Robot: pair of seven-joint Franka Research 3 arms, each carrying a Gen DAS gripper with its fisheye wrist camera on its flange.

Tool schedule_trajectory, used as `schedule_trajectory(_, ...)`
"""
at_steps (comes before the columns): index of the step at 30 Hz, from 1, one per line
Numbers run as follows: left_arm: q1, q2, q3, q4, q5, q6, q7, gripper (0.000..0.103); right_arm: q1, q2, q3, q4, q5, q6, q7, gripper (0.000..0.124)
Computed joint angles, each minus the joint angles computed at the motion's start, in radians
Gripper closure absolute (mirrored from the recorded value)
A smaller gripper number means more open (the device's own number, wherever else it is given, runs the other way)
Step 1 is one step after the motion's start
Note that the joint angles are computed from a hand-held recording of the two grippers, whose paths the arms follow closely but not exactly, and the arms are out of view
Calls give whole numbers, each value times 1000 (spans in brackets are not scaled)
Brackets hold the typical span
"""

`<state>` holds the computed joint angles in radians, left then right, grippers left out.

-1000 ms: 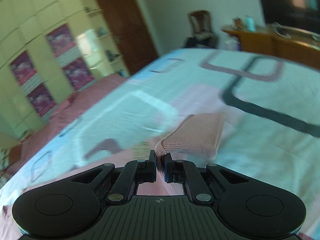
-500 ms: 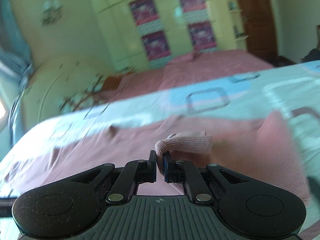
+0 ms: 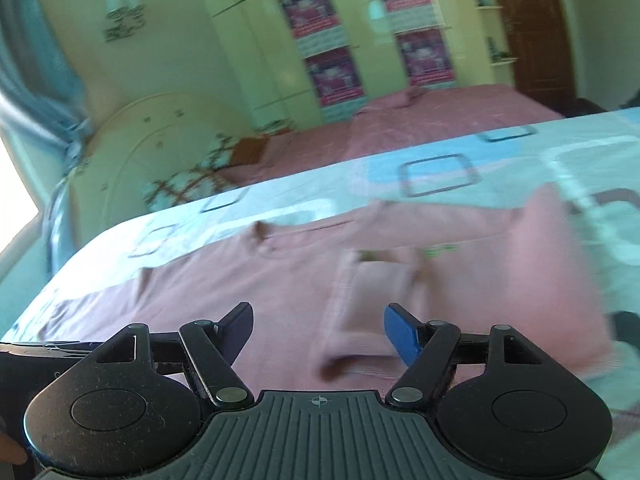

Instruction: Fold small clothes

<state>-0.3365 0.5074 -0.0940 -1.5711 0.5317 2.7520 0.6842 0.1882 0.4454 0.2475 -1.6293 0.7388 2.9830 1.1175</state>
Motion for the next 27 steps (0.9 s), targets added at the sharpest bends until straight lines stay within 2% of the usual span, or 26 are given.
schedule_trajectory(2,6,63,-37,69,-7,25,95,16,53,-48,-104,-71,-71,22,119,52)
schedule_trajectory(3,1,91,-45,97,-7,45,133,21,90,-67,-165,-106,-130,33,193,52)
schedule_trajectory(5,-17,156,-56,180,-22,23,210,26,138,-101,-258,-173,-236,41,316,52)
schedule_trajectory(10,-85,288,-11,358,-42,-63,270,31,154,-157,-331,-276,-374,36,502,52)
schedule_trajectory(14,-110,336,33,417,-41,-68,246,40,149,-171,-346,-314,-479,37,591,52)
schedule_trajectory(16,-114,349,54,425,-33,-33,215,45,152,-167,-358,-317,-534,34,644,52)
schedule_trajectory(18,-108,363,58,436,-27,-5,210,65,147,-158,-360,-314,-570,33,679,52)
schedule_trajectory(19,-110,366,70,440,-26,10,188,71,153,-153,-369,-310,-593,32,702,52)
schedule_trajectory(21,-117,351,100,415,-18,60,118,94,165,-133,-386,-289,-637,25,744,52)
schedule_trajectory(22,-126,338,125,396,-2,91,78,94,168,-127,-390,-281,-655,22,758,52)
schedule_trajectory(25,-120,299,148,341,13,159,-1,95,152,-106,-375,-258,-677,16,760,52)
schedule_trajectory(27,-143,267,205,302,45,204,-87,95,122,-102,-336,-253,-654,25,733,52)
